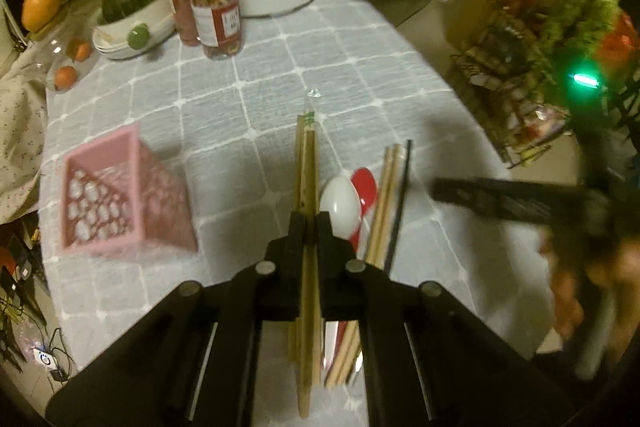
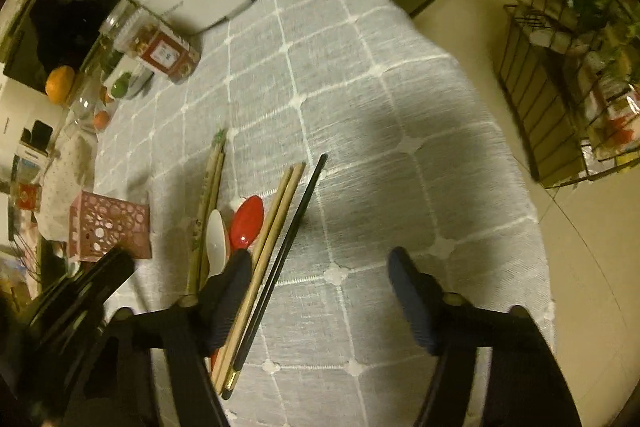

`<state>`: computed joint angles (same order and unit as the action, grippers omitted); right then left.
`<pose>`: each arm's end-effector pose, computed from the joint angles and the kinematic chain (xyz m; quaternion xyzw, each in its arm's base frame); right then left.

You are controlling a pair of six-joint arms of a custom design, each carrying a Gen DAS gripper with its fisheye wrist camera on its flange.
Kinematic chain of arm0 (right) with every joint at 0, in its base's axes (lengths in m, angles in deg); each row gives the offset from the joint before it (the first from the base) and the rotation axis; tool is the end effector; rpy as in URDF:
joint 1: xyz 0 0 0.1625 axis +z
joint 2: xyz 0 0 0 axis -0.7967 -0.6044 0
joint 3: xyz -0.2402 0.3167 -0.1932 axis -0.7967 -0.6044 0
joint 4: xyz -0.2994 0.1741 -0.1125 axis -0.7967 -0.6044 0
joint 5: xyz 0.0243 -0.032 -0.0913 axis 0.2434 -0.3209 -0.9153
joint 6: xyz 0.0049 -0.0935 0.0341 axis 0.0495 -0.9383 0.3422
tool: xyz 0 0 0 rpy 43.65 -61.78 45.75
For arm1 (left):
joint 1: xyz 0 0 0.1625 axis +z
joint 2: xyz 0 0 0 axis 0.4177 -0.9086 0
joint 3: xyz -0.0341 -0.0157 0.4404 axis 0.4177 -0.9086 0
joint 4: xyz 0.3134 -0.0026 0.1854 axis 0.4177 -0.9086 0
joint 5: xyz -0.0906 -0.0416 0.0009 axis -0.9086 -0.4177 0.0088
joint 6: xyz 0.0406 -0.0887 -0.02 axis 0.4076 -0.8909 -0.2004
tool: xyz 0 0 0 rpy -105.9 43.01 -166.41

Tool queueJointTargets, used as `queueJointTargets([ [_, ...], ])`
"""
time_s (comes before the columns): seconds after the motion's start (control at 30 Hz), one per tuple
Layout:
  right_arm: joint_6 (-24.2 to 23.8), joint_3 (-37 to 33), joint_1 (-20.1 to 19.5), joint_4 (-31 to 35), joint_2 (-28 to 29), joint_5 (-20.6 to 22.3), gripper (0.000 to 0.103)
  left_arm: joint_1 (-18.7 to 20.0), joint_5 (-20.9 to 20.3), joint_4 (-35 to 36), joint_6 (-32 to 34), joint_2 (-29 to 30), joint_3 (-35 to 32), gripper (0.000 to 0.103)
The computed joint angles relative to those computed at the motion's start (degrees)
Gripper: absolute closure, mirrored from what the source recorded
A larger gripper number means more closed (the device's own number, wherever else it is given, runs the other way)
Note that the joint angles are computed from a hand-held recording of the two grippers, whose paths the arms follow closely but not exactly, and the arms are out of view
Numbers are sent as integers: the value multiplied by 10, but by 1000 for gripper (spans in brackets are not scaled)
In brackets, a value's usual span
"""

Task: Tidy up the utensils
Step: 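Lower the left tool onto the utensil pile and grasp a wooden chopstick, then grasp the black chopstick with the right tool while the left tool lifts the wooden chopstick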

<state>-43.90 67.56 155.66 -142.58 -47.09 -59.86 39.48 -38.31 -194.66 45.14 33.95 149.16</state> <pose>0.2585 -0.7449 0.0323 -0.0164 -0.9677 0.1223 0.2197 -0.1115 -0.6834 0.2527 0.1719 0.9188 -0.1730 0.3102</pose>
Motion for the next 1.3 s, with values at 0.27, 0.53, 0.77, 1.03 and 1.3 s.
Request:
queueJointTargets([
  [0.27, 6, -63, -5, 39, 44, 7, 68, -4, -41, -70, 19, -72, 77, 96],
  [0.53, 8, -155, 21, 121, 103, -99, 75, 2, -65, -109, 13, -101, 102, 96],
  [0.77, -38, -163, 36, 94, 127, -168, 89, 6, -68, -121, 8, -118, 118, 96],
  [1.03, -81, -34, 27, -53, 51, -75, 98, 2, -66, -176, 22, -159, 155, 96],
  [1.3, -191, 81, 78, -223, -4, -58, 98, -11, -70, -242, 47, -187, 179, 96],
])
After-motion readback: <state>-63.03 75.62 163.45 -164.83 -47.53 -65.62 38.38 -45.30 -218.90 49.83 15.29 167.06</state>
